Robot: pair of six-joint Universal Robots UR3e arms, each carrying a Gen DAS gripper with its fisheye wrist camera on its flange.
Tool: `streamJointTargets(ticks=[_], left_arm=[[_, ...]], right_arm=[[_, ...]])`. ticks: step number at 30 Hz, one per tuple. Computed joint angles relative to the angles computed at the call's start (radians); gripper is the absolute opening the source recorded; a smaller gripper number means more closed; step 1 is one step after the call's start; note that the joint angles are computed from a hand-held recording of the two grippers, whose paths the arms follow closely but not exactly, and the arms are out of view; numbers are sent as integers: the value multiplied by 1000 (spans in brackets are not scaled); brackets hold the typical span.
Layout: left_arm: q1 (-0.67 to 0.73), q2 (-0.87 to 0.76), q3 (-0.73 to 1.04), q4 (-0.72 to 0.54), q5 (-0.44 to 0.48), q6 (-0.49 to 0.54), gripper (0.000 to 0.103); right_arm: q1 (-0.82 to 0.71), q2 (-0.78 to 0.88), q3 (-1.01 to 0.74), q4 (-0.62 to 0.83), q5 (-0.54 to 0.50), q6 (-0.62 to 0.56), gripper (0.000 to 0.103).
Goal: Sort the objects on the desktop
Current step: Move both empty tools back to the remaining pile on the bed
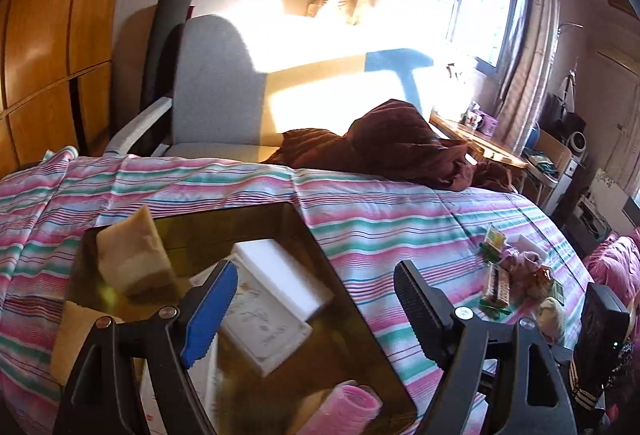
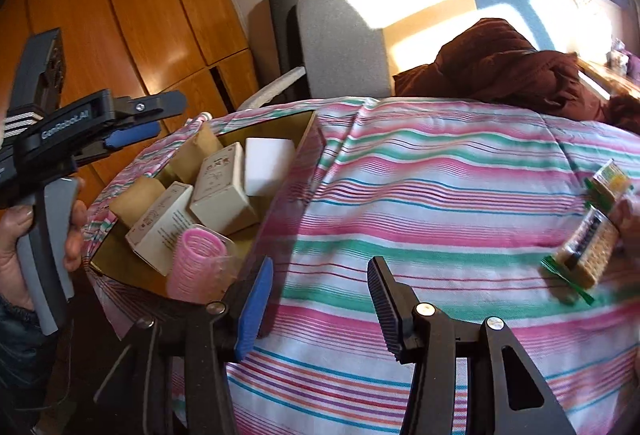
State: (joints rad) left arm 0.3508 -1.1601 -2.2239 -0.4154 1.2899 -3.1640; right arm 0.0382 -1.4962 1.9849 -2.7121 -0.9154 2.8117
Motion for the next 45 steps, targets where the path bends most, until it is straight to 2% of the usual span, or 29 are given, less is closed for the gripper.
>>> streamJointTargets(ticks=[11, 18, 22, 29, 36, 40, 43, 45], left_arm=[[-412, -385, 235, 160, 165, -121, 82], [-582, -675, 486, 137, 204, -101, 82], [-629, -805, 632, 81, 191, -71, 82], [-683, -995, 875, -28, 182, 8, 82], [-692, -1129, 1054, -121, 157, 34, 82], [-692, -1186, 1143, -172, 164, 40, 82], [-687, -1226, 1211, -215, 152, 42, 82], [-690, -1250, 1248, -234, 158, 47, 82]], right_arm=[[-287, -185, 216, 25, -1, -85, 52], [-495, -328, 326, 87, 12, -192, 54], [-576, -361, 338, 110, 35, -226, 54], [-676, -385, 383, 69, 58, -250, 55], [-787, -432, 384, 198, 171, -322, 59], [-860, -516, 374, 371, 272, -413, 65], [-891, -554, 380, 408, 304, -447, 72], [-901, -557, 381, 405, 302, -447, 73]])
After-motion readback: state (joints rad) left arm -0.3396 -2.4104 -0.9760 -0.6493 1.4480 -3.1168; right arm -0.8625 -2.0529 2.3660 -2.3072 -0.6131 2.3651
